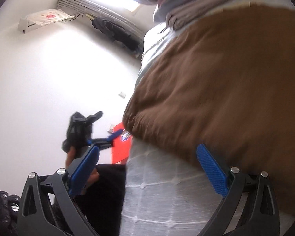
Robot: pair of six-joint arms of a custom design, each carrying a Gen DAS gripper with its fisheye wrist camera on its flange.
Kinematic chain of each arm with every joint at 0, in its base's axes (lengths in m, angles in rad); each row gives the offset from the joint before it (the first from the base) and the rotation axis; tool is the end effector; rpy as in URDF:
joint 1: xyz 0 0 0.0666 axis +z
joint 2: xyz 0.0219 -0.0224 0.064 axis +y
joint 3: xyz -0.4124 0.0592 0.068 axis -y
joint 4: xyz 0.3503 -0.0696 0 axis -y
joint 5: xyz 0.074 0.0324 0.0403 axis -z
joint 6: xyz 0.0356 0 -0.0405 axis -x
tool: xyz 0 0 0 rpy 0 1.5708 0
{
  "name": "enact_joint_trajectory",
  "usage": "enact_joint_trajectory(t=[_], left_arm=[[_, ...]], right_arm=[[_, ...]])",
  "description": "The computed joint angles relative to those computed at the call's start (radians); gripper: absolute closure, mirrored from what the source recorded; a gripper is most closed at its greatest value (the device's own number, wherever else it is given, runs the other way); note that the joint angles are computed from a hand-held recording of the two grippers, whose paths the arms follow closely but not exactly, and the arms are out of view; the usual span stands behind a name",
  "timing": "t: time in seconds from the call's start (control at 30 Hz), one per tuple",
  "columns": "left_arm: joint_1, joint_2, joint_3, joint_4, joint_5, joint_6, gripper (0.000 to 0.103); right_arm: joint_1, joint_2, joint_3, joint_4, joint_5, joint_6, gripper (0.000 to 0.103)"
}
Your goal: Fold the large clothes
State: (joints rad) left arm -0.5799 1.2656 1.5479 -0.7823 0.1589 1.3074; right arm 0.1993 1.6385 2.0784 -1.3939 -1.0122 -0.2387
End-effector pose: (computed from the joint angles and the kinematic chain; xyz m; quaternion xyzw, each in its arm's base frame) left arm 0.3271 -0.2215 0.5895 -0.2672 0.8157 -0.4519 0.2432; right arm 0.4726 0.1258 0.6108 -0.1307 0.8361 0.5085 0.1588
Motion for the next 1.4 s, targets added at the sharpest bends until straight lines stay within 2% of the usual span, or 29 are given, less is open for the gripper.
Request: enact_joint_trajectory(t=[0.07, 0.13, 0.2, 0.3, 0.37, 0.43, 0.53, 0.63, 0.67, 0.73, 0.8, 0.9, 0.97, 1.0, 1.03, 1.07, 1.1, 1.13, 1.17, 1.2, 1.27, 1.33, 1.4], left_arm=[[-0.001, -0.005, -0.048, 0.062, 0.039, 0.079, 0.011], [-0.006, 0.002, -0.068, 0.099, 0.054, 0.113, 0.011], [-0.010, 0.014, -0.068, 0.110, 0.046, 0.128, 0.011], [-0.015, 0.016, -0.092, 0.193, 0.010, 0.178, 0.009], [-0.018, 0.026, -0.086, 0.224, -0.007, 0.168, 0.009], [-0.021, 0.044, -0.068, 0.217, 0.009, 0.157, 0.009], [-0.026, 0.060, -0.081, 0.303, 0.062, 0.196, 0.009], [-0.030, 0.076, -0.064, 0.283, 0.046, 0.199, 0.009], [-0.033, 0.082, -0.054, 0.260, 0.010, 0.210, 0.009], [-0.042, 0.081, -0.061, 0.260, -0.055, 0.249, 0.009], [-0.047, 0.091, -0.047, 0.258, -0.063, 0.255, 0.009], [-0.053, 0.128, 0.000, 0.249, 0.007, 0.189, 0.009], [-0.062, 0.152, 0.041, 0.198, 0.021, 0.140, 0.009], [-0.060, 0.151, 0.035, 0.208, 0.013, 0.158, 0.009], [-0.054, 0.148, 0.031, 0.208, 0.005, 0.173, 0.019], [-0.049, 0.148, 0.037, 0.175, -0.023, 0.183, 0.045], [-0.042, 0.148, 0.036, 0.167, -0.032, 0.182, 0.060], [-0.034, 0.142, 0.020, 0.206, -0.029, 0.178, 0.073], [-0.039, 0.145, 0.039, 0.209, -0.041, 0.148, 0.077], [-0.050, 0.155, 0.077, 0.194, -0.060, 0.085, 0.078], [-0.076, 0.170, 0.139, 0.183, -0.104, -0.007, 0.080], [-0.085, 0.178, 0.152, 0.206, -0.123, -0.025, 0.081], [-0.082, 0.175, 0.122, 0.197, -0.143, 0.028, 0.080]], right_arm=[[-0.001, -0.002, -0.021, -0.017, -0.021, 0.004, 0.007], [0.004, -0.001, -0.023, -0.037, -0.033, 0.012, 0.007], [0.010, 0.005, -0.021, -0.057, -0.040, 0.024, 0.007], [0.016, 0.013, -0.006, -0.081, -0.037, 0.041, 0.007], [0.015, 0.014, -0.005, -0.083, -0.038, 0.042, 0.007], [0.018, 0.005, -0.028, -0.057, -0.041, 0.025, 0.007], [0.019, 0.002, -0.040, -0.041, -0.045, 0.010, 0.007], [0.019, 0.005, -0.037, -0.044, -0.047, 0.009, 0.007], [0.020, 0.006, -0.035, -0.046, -0.045, 0.010, 0.007], [0.019, 0.003, -0.027, -0.043, -0.040, 0.015, 0.007], [0.022, -0.007, -0.017, -0.025, -0.016, 0.033, 0.007], [0.034, -0.054, -0.022, 0.080, 0.068, 0.064, 0.007], [0.054, -0.085, -0.025, 0.124, 0.261, 0.103, 0.007], [0.066, -0.089, -0.018, 0.120, 0.369, 0.123, 0.007], [0.072, -0.088, -0.012, 0.113, 0.471, 0.127, 0.007], [0.071, -0.081, -0.006, 0.100, 0.524, 0.119, 0.007], [0.066, -0.063, 0.008, 0.060, 0.594, 0.101, 0.007], [0.060, -0.043, 0.023, 0.015, 0.622, 0.092, 0.007], [0.048, -0.016, 0.036, -0.041, 0.611, 0.084, 0.007], [0.039, -0.004, 0.033, -0.059, 0.584, 0.080, 0.007], [0.052, 0.006, 0.051, -0.082, 0.623, 0.109, 0.007], [0.059, -0.006, 0.031, -0.064, 0.645, 0.120, 0.007], [0.055, -0.001, 0.039, -0.073, 0.637, 0.129, 0.007]])
